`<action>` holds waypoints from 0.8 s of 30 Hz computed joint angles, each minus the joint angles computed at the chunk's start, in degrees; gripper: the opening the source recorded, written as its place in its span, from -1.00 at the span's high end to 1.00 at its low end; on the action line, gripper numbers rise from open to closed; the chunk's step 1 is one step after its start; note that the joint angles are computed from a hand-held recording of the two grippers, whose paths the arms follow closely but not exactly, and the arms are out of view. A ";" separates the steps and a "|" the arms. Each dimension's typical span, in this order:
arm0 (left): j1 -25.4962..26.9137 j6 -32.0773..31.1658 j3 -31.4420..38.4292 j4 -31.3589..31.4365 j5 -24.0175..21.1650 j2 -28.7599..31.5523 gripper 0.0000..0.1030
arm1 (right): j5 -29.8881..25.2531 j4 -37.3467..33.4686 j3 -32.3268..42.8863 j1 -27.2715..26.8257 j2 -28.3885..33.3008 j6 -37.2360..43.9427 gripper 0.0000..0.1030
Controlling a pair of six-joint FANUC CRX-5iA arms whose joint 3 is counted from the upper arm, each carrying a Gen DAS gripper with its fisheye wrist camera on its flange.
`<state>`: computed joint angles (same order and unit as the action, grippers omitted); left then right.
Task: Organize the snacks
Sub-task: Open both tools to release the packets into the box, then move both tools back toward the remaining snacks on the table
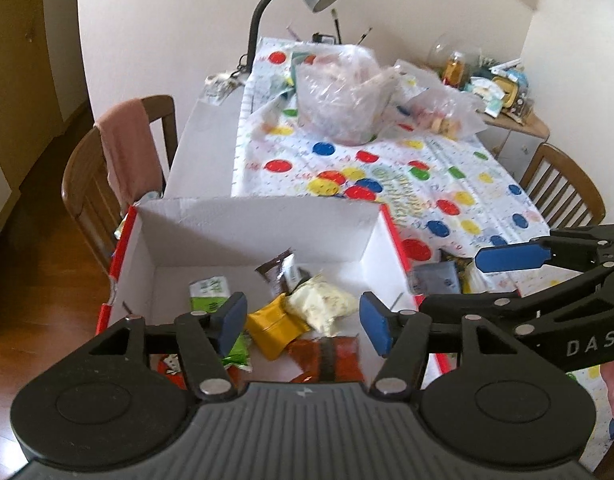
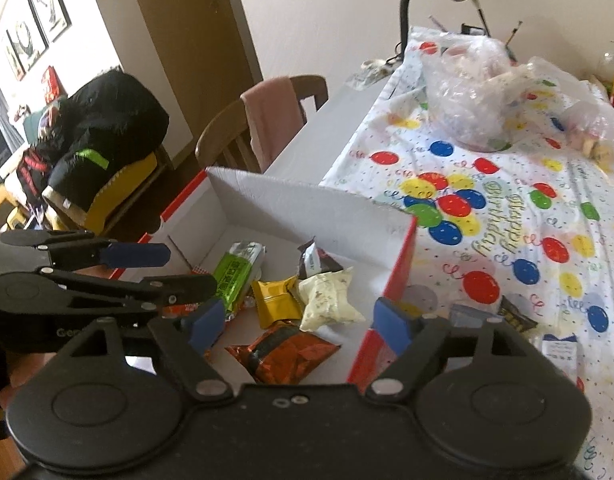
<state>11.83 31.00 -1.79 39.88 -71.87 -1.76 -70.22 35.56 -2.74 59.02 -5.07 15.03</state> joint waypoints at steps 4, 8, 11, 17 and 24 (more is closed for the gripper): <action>-0.78 -0.56 -2.21 1.41 0.70 -2.23 -0.19 | -0.44 2.48 -2.43 1.54 -2.68 -2.50 -0.62; -1.86 -0.40 -4.31 2.49 1.87 -4.54 -0.27 | -0.66 4.73 -4.78 3.02 -5.40 -4.08 -0.63; -3.01 0.51 -5.81 3.03 2.71 -6.21 -0.32 | -1.54 6.23 -6.80 4.25 -7.75 -5.54 -0.64; -6.02 2.68 -8.39 2.79 4.05 -9.17 -0.36 | -3.84 9.11 -11.53 7.15 -13.35 -9.30 -0.81; -10.77 6.69 -10.72 1.51 5.41 -11.09 -0.44 | -8.55 10.70 -16.72 10.87 -19.82 -12.89 -0.90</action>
